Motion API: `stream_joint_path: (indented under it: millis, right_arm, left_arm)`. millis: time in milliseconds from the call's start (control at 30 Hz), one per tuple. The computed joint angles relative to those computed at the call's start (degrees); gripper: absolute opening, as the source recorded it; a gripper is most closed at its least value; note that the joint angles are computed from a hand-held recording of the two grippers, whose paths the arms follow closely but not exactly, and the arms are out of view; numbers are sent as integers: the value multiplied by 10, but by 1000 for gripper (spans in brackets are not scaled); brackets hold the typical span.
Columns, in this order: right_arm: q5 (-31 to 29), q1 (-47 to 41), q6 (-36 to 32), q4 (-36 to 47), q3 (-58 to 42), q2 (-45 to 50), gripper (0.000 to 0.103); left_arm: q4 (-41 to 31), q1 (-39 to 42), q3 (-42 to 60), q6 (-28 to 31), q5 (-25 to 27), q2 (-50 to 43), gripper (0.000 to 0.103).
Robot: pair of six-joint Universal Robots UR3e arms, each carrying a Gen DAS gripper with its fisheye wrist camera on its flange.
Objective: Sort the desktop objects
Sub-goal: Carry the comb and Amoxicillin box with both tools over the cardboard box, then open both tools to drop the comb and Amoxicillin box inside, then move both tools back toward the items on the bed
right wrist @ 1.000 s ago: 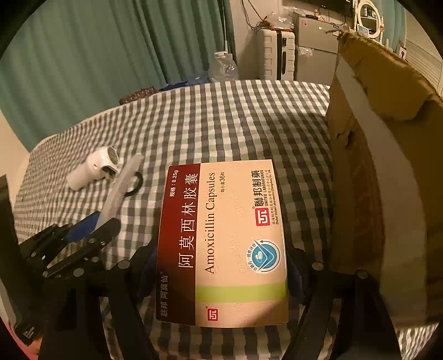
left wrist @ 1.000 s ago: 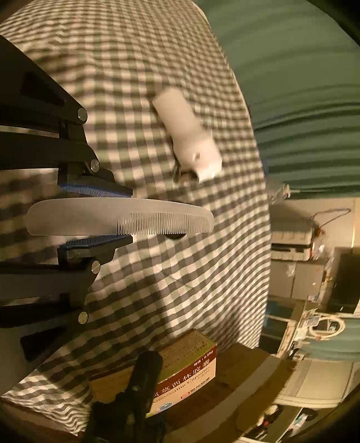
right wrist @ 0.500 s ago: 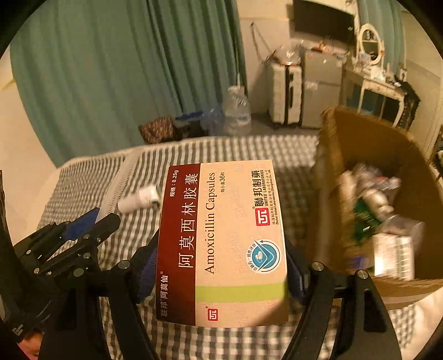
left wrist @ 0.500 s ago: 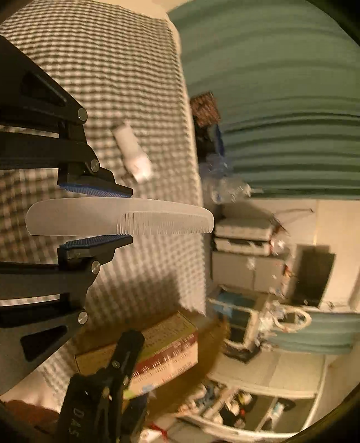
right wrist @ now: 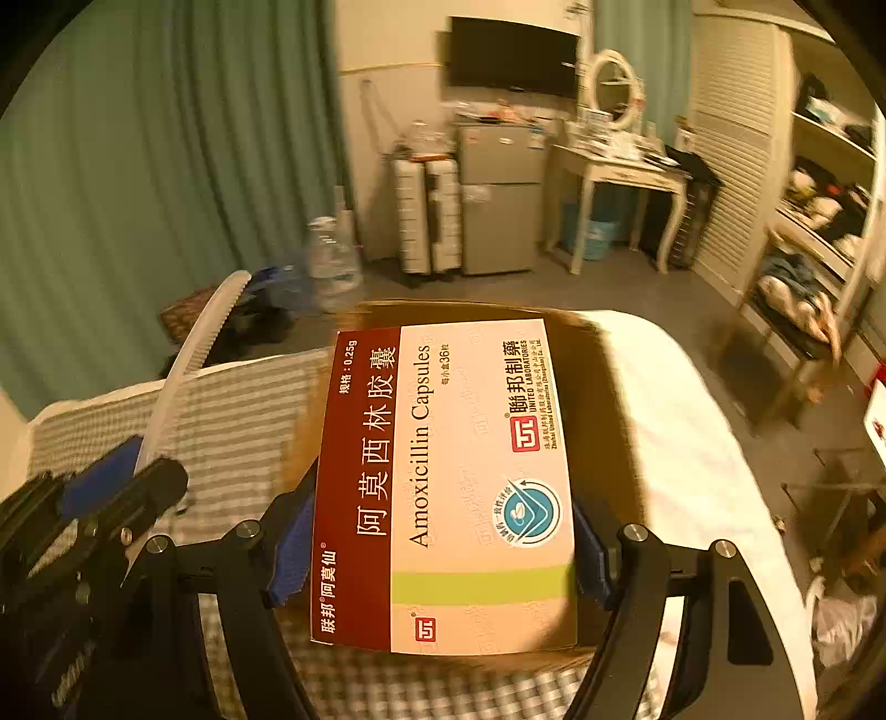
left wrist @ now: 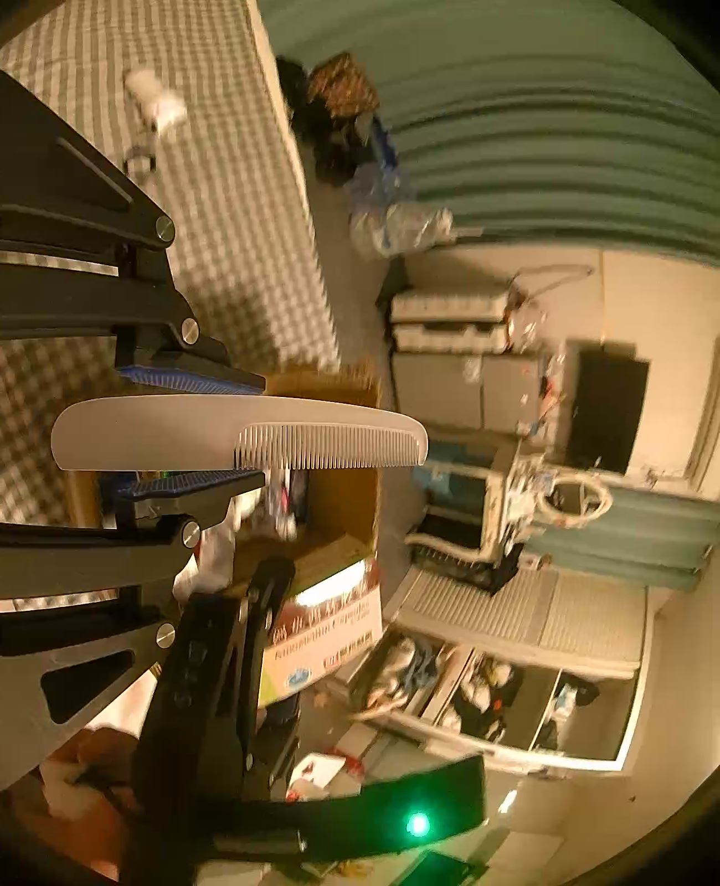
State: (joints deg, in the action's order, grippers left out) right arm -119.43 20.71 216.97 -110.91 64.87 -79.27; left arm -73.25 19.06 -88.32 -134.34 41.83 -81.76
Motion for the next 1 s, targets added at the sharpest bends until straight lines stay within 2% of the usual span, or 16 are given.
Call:
stream_joint_path:
  millis: [133,233,300,333,367,400,433,500,533,633,700,867,1000]
  right_arm:
    - [34,-62,-19,-12,62,-46,74]
    - [59,-100,-27,-31,107,-66,75]
    - [86,-121,-33,-56,144,-85,76]
    - [96,-129,-33,-63,157,-92,76]
    - [101,-137,-33,-64,165,-97,76]
    - [101,-140,-26,-64,175,-105,76]
    - [105,-144,-22,-70,186,-113,76]
    - [128,-155,-19,-89,206,-134,78]
    - [122,-141,-3,-93,200,-131,79]
    - [89,-108,4,-87,174,-124,80]
    - [77,-82,-2,-100,160,-119,80]
    - [37,20,-37,-182,126,-67,80]
    - [8,104,-63,-221,37,60,80]
  left_arm:
    - [49,-90,27,-70,67,-70,26]
    - [80,-109,38,-103,76,-108,27]
    - [113,-119,37,-111,103,-119,35]
    - [123,-122,35,-109,119,-119,49]
    - [131,-122,34,-113,131,-116,71]
    - [130,-119,32,-123,134,-110,82]
    - [108,-104,39,-120,113,-109,98]
    - [46,-61,60,-96,64,-105,99]
    - [27,-45,68,-85,55,-102,99]
    - [-2,0,90,-55,51,-93,99]
    - [-26,40,110,-14,46,-96,101]
    - [18,151,110,69,69,-114,103]
    - [152,213,65,100,133,-152,103]
